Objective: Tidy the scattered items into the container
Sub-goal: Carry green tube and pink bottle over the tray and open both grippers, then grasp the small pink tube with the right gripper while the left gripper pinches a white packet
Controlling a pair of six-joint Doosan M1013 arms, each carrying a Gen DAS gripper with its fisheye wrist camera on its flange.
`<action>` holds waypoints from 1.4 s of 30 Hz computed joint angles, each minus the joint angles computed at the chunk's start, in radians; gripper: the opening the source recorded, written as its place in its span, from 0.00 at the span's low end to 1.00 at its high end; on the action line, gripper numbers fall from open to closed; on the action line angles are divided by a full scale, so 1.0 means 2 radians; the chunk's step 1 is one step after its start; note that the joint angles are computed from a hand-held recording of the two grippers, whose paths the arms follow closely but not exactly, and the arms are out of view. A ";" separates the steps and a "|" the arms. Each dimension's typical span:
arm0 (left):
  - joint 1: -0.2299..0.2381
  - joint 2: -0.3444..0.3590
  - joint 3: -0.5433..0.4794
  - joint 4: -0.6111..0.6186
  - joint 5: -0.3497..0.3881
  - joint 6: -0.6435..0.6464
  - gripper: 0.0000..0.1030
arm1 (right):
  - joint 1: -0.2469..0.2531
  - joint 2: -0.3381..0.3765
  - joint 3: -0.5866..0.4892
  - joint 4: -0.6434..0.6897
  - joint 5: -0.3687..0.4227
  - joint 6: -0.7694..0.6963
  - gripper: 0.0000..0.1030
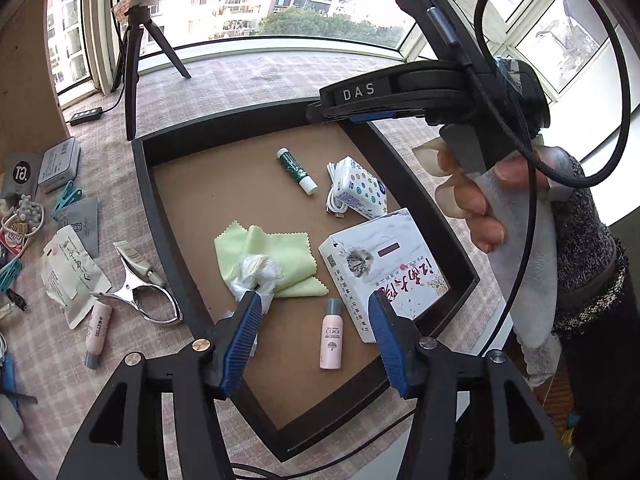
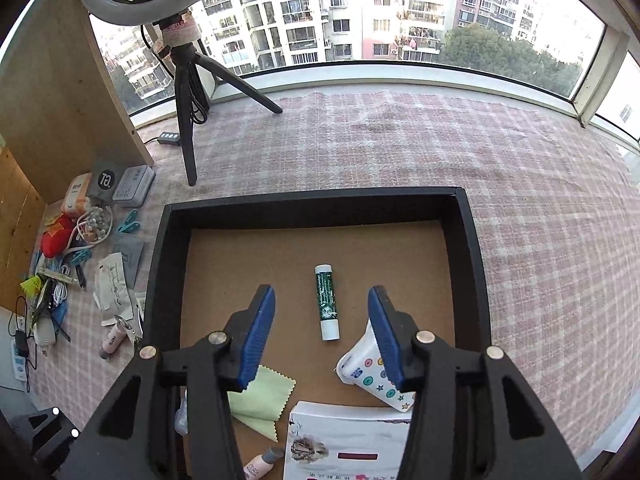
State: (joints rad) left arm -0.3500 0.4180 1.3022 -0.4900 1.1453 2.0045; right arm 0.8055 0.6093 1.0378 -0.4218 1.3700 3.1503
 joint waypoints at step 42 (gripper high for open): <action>0.109 0.091 -0.058 0.062 -0.013 -0.183 0.51 | -0.003 0.294 -0.503 0.186 0.087 -0.255 0.42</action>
State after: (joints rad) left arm -0.1317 0.6009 1.1856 -0.3669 1.1191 1.6385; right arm 0.8000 1.1972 0.0322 -0.0498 1.5431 2.6410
